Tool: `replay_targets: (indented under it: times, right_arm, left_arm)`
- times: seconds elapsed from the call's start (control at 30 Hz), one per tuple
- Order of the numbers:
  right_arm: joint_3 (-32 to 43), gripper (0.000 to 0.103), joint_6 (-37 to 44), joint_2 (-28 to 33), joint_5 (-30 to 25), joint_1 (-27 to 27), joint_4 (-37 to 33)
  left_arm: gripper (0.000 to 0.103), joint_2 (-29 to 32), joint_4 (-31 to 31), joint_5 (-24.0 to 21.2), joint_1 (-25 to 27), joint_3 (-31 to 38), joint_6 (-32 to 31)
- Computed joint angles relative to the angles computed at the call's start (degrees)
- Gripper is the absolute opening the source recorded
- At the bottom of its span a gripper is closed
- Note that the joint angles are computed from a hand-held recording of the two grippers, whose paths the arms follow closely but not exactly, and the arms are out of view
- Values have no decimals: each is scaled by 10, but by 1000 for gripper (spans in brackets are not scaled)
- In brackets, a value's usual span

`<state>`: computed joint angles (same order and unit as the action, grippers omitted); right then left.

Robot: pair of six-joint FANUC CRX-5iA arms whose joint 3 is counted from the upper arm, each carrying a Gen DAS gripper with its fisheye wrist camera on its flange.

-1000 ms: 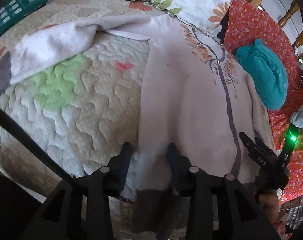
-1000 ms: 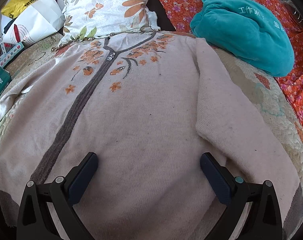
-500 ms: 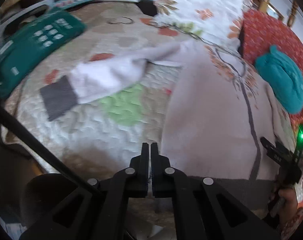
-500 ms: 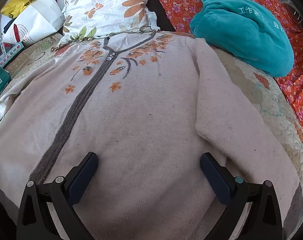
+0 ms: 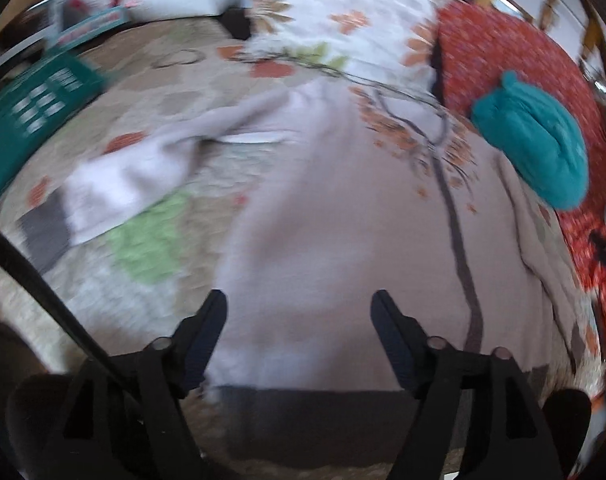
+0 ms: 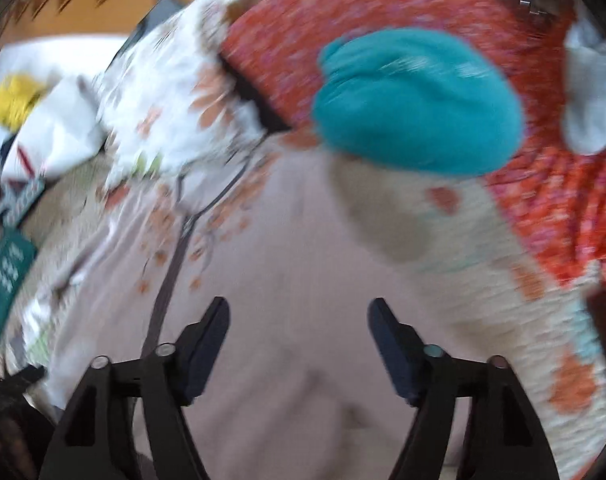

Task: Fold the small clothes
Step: 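Grasp the grey knit cuff of a sleeve with the right gripper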

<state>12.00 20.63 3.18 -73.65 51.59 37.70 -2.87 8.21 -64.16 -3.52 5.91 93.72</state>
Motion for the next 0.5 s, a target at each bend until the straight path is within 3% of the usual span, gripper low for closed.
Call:
replay_targets:
  times: [0.1,0.13,0.2,0.27,0.43,0.5]
  right_arm:
    - [28,85,65,-22,-85,-25,-55]
    - [9,85,68,-39,-93,-28,-60]
    - [5,85,90,-46,-162,-31,-81]
    - [-22,85,81,-60,-207,-25,-95]
    - [-114,85,1,-111,-187,-36,-141]
    - [-150,87,-29,-132,-146,-50,-167]
  left_arm:
    - [76,13,-7,27,-16,-11,-15]
    - [76,19,-14,28,-23,-11,-14]
    - [76,24,-24,31,-31,-20,-15]
    - [82,7,-49,73,-44,-47,-23]
    - [97,-8,-64,110,-57,-76,-31]
    - [99,-18,-76,133,-63,-91,-24]
